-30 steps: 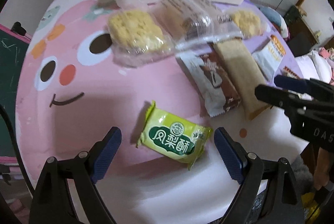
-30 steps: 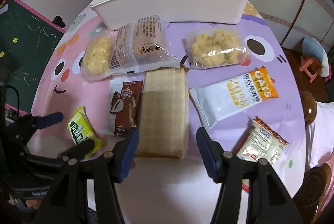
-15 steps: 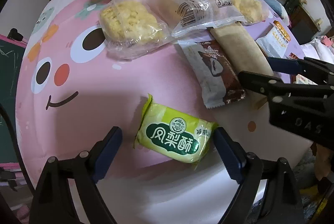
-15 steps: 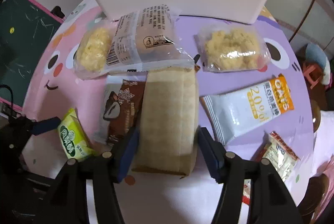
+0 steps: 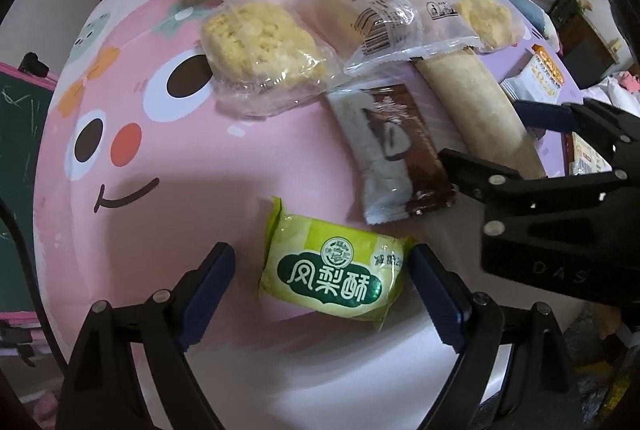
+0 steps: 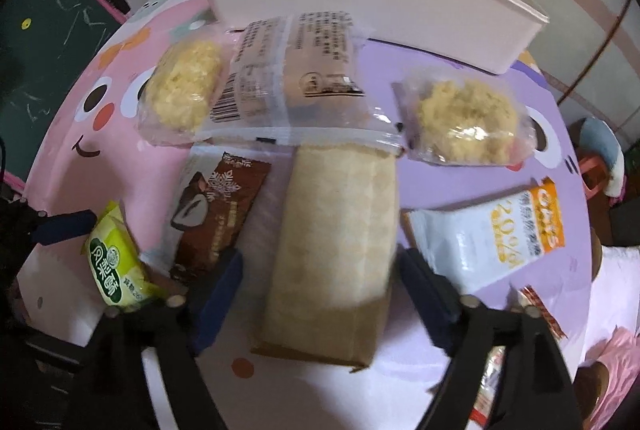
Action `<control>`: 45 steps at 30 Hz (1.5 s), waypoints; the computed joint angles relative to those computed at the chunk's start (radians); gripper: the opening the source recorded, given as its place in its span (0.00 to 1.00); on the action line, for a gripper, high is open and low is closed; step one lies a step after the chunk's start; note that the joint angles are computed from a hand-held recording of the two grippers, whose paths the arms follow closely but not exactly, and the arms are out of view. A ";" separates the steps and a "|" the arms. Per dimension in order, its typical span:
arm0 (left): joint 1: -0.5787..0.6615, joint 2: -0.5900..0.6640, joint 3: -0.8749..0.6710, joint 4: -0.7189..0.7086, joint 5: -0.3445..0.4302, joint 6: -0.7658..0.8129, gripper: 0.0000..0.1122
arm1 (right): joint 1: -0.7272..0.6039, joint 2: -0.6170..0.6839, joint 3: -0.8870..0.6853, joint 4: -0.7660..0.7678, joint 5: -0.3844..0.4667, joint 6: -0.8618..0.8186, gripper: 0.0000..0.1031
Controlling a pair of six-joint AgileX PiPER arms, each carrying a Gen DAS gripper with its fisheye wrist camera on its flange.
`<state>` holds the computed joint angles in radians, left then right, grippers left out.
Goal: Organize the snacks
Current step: 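Grasp the green pineapple-cake packet with left tool while right tool grasps the beige wafer bar, then carry both packets over the white basket and open both tools to drop them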
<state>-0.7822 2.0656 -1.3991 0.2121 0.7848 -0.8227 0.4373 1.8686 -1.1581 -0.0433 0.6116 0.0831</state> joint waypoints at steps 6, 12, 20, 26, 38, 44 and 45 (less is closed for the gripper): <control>0.003 -0.003 0.002 -0.005 -0.002 0.006 0.79 | 0.005 0.014 -0.016 -0.002 -0.001 -0.007 0.81; -0.006 -0.026 0.034 0.024 -0.025 -0.026 0.60 | -0.027 -0.012 0.007 0.075 -0.020 -0.096 0.53; 0.008 -0.083 0.100 0.026 -0.079 -0.044 0.45 | -0.080 -0.109 0.063 0.255 -0.004 -0.267 0.52; -0.021 -0.130 0.117 0.083 -0.099 -0.105 0.45 | -0.102 -0.193 0.091 0.330 0.030 -0.338 0.51; -0.016 -0.193 0.087 0.139 -0.049 -0.139 0.45 | -0.133 -0.285 0.079 0.420 0.090 -0.414 0.51; -0.020 -0.224 -0.007 0.216 0.036 -0.150 0.45 | -0.164 -0.340 0.006 0.431 0.105 -0.414 0.51; -0.016 -0.226 -0.034 0.227 0.053 -0.143 0.45 | -0.168 -0.343 -0.015 0.426 0.104 -0.408 0.51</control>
